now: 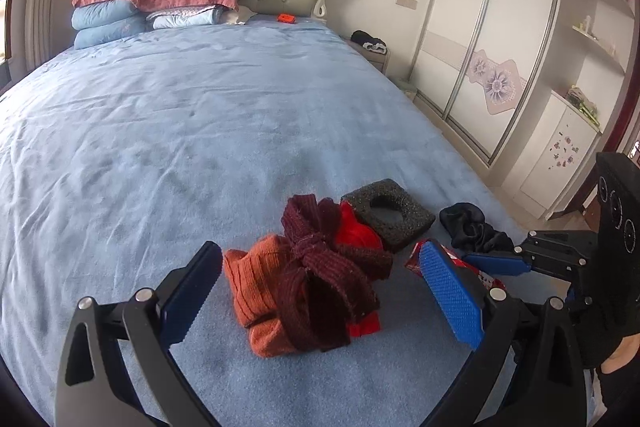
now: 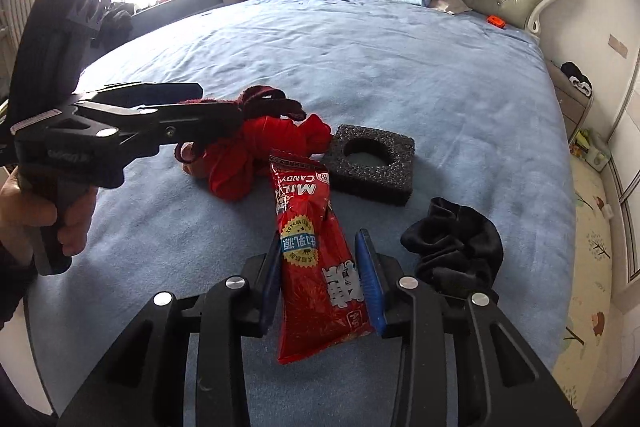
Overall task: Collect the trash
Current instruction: 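Grasp the red candy wrapper with the right gripper while the left grasps the maroon knit cloth, then carry the wrapper and maroon cloth over the yellow bin and open both grippers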
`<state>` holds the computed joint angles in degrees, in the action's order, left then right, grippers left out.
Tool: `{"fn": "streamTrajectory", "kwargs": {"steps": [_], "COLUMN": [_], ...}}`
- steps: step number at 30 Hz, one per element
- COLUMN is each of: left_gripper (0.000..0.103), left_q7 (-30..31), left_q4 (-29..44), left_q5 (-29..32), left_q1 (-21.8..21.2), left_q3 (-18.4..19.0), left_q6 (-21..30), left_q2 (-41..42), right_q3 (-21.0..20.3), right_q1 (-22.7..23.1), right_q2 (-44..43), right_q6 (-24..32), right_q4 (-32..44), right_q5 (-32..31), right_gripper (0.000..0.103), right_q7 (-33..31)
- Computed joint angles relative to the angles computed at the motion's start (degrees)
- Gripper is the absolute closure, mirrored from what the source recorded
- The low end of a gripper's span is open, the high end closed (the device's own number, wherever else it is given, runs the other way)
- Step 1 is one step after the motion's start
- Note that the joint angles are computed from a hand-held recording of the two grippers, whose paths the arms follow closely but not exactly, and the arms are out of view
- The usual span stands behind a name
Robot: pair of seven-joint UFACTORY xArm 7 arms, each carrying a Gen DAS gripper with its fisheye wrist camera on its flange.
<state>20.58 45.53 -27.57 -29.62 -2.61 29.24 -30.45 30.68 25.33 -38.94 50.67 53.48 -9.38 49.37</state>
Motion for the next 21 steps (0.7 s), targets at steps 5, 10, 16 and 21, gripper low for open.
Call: {"fn": "streamTrajectory", "kwargs": {"steps": [5,10,16,21], "left_gripper": [0.050,0.071,0.077,0.077], "left_q7": [-3.62,-3.06,-2.35,-2.30], "left_q4": [0.61,-0.13,-1.75,-2.43], "left_q5": [2.26,1.44,-0.37,-0.33], "left_q1": [1.82,0.58,-0.37,-1.78], "left_q3": [-1.87,-0.70,0.05,0.58], "left_q6": [0.28,0.28,-2.06,-1.79], "left_q2": [1.42,0.82,-2.45,-5.69], "right_q3": [-1.10,-2.36,-1.62,-1.04], "right_q1": [0.50,1.02,0.66,0.60], "right_q2": [-1.97,-4.05,-5.22,-6.92], "right_q6": [-0.13,-2.06,-2.32,-1.93], "right_q4": [-1.21,-3.31,-3.69,-3.39], "right_q5": [1.12,3.31,3.82,3.88], "right_gripper": [0.068,0.068,0.068,0.068], "right_q7": [0.37,0.89,1.20,1.34]}}
